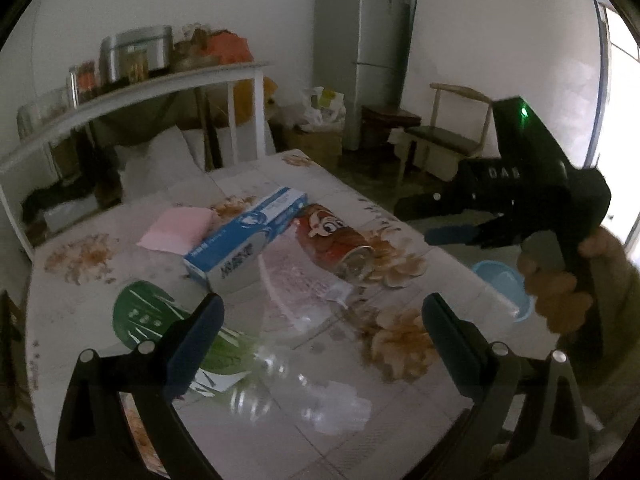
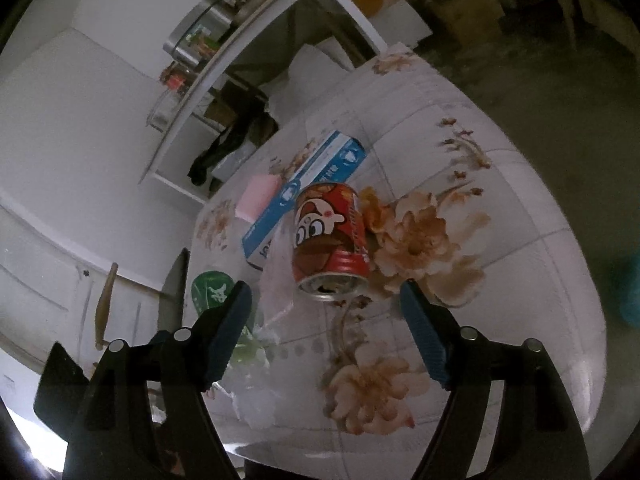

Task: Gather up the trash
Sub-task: 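Grasp the red cartoon can with the right tool while the left tool grasps the clear plastic bag, then lift the red can with the right tool while the left tool lifts the clear bag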

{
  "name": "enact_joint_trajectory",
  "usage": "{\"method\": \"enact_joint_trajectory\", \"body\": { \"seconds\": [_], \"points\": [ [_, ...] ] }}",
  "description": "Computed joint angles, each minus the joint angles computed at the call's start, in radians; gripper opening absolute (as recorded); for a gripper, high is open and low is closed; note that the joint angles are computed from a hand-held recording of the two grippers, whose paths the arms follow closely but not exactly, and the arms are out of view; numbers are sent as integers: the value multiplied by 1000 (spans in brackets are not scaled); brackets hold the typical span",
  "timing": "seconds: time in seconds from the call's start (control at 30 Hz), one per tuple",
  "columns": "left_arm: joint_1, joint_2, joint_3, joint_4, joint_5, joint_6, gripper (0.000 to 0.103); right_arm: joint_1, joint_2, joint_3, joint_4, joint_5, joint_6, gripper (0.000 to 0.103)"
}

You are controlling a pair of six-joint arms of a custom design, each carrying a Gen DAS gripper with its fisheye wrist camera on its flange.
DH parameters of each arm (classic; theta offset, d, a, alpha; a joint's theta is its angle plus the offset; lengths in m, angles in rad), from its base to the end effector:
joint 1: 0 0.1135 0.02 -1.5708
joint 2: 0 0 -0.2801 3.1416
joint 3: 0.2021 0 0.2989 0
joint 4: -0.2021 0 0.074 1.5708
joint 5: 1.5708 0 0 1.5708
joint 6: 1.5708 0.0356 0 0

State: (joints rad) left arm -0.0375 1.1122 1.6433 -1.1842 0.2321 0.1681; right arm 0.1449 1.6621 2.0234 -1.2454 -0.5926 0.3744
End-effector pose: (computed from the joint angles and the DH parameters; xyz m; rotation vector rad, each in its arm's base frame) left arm 0.2039 -0.0158 0.4987 0.3528 2.1814 -0.1855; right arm 0.3572 0.0722 0.4720 0.0150 2.4786 0.9532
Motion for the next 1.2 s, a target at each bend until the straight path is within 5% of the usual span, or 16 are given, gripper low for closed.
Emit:
{"method": "enact_joint_trajectory", "body": {
  "seconds": [0.23, 0.73, 1.2],
  "points": [
    [-144, -7, -58, 77, -222, 70, 96, 15, 83, 66, 8, -42, 47, 73],
    [-281, 232, 43, -21, -509, 134, 60, 65, 262, 231, -77, -62, 69, 73],
    [-177, 321, 139, -106, -401, 56, 1, 50, 263, 208, -120, -119, 34, 61]
  ]
}}
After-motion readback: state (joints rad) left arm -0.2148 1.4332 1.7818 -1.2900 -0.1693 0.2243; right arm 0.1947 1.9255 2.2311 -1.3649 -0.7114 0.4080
